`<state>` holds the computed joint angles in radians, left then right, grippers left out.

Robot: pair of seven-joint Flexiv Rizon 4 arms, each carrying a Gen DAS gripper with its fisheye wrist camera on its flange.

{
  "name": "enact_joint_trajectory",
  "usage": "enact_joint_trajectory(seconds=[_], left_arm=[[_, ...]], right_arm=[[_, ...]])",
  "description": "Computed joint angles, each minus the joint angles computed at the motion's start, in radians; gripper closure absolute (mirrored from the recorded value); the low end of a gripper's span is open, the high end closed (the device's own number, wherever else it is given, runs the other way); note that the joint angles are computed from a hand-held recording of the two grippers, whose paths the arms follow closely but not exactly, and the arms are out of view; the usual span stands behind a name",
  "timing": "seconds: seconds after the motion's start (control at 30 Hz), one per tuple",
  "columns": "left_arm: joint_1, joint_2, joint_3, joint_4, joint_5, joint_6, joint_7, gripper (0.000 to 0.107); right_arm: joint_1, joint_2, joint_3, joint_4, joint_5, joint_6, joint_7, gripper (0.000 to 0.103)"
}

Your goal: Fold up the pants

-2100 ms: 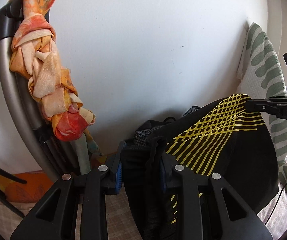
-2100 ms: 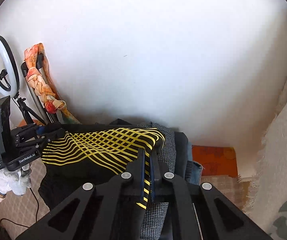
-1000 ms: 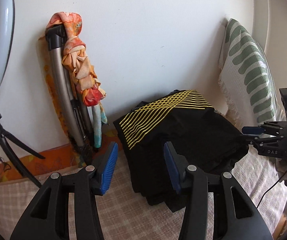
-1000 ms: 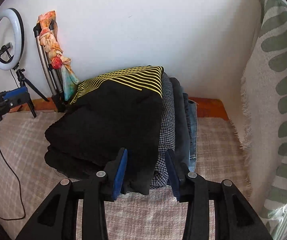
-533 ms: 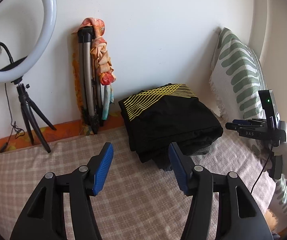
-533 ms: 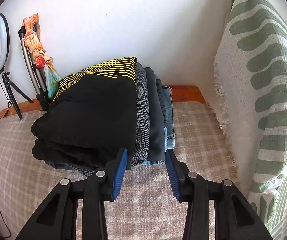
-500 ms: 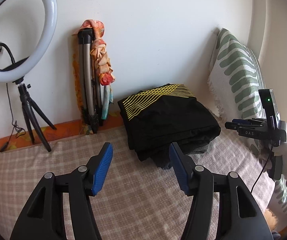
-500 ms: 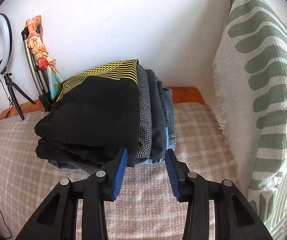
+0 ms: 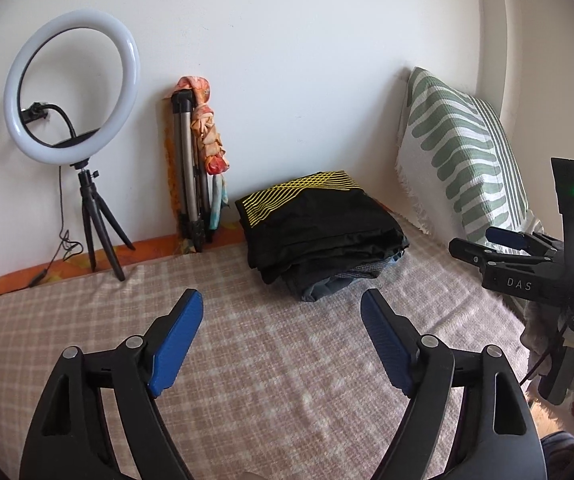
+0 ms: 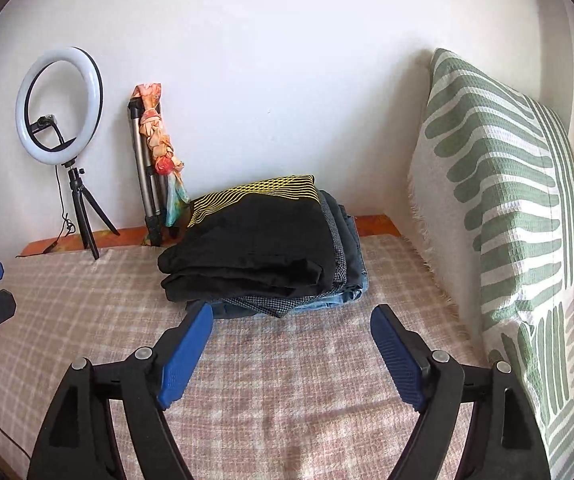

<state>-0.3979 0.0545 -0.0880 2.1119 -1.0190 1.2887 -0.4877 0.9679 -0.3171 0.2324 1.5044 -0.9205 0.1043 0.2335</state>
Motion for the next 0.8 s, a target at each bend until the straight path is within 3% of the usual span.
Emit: enact_joint_trajectory(seconds=[0.13, 0.47, 0.6, 0.8], left_arm=[[-0.006, 0.028, 0.010, 0.044, 0.003, 0.001, -0.018, 0.025], [-0.045, 0.043, 0.017, 0.099, -0.093, 0.076, 0.075, 0.025], [-0.052, 0.049, 0.018, 0.120, -0.079, 0.111, 0.080, 0.025], [-0.041, 0.050, 0.023, 0.141, 0.028, 0.145, -0.002, 0.019]], right_arm=[[0.044, -0.030, -0.001, -0.032, -0.018, -0.037, 0.053, 0.015], [0.116, -0.076, -0.025, -0.066, -0.058, -0.129, 0.132, 0.002], [0.119, -0.087, -0.026, -0.067, -0.058, -0.130, 0.108, 0.001], [0.133, -0.087, -0.034, -0.064, -0.084, -0.152, 0.124, 0.000]])
